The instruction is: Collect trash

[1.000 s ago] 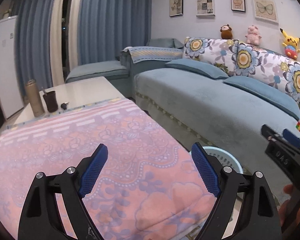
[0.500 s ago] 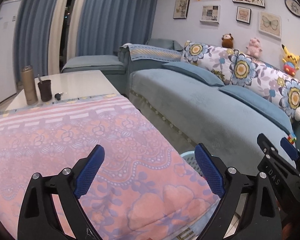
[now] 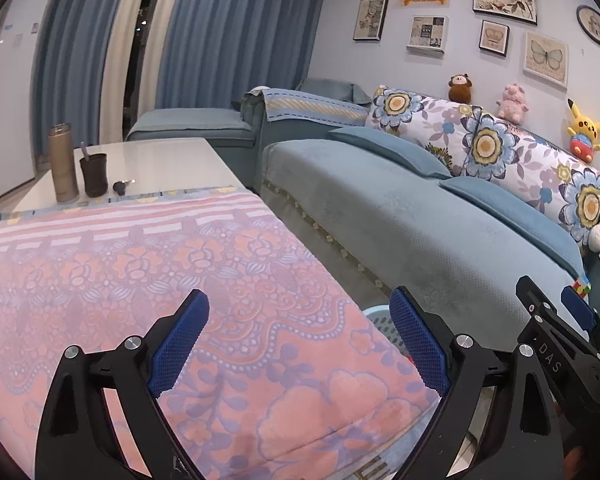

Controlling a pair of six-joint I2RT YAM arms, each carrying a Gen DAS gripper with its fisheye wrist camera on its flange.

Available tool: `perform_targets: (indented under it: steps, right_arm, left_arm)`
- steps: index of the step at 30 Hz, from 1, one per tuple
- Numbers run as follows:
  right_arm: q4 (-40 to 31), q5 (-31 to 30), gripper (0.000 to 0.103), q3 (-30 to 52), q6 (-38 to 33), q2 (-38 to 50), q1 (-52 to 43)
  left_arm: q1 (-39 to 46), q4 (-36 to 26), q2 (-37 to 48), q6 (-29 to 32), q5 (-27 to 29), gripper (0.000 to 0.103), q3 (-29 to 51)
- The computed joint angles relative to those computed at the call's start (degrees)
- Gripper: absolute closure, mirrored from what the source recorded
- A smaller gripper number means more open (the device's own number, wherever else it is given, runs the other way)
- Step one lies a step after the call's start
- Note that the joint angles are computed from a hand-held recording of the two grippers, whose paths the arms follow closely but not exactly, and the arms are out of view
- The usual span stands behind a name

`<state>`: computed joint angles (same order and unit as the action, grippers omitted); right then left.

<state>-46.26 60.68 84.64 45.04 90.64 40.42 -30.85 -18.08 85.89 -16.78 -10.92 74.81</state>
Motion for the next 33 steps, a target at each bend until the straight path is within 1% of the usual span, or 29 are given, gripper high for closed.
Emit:
perform_targets:
  steps: [8,33]
  right_arm:
    - [-0.1,-2.7,0.032,-0.3,1.0,-0.2,-1.3]
    - [1.4,-4.1,0.031,-1.3,0.0,-0.6,-2.1]
  left_arm:
    - [-0.3,0.2,0.1,0.3,0.0,0.014,-0.2]
    - [-0.1,0.2,0.1,1.5,-0.5,0.014,0.1]
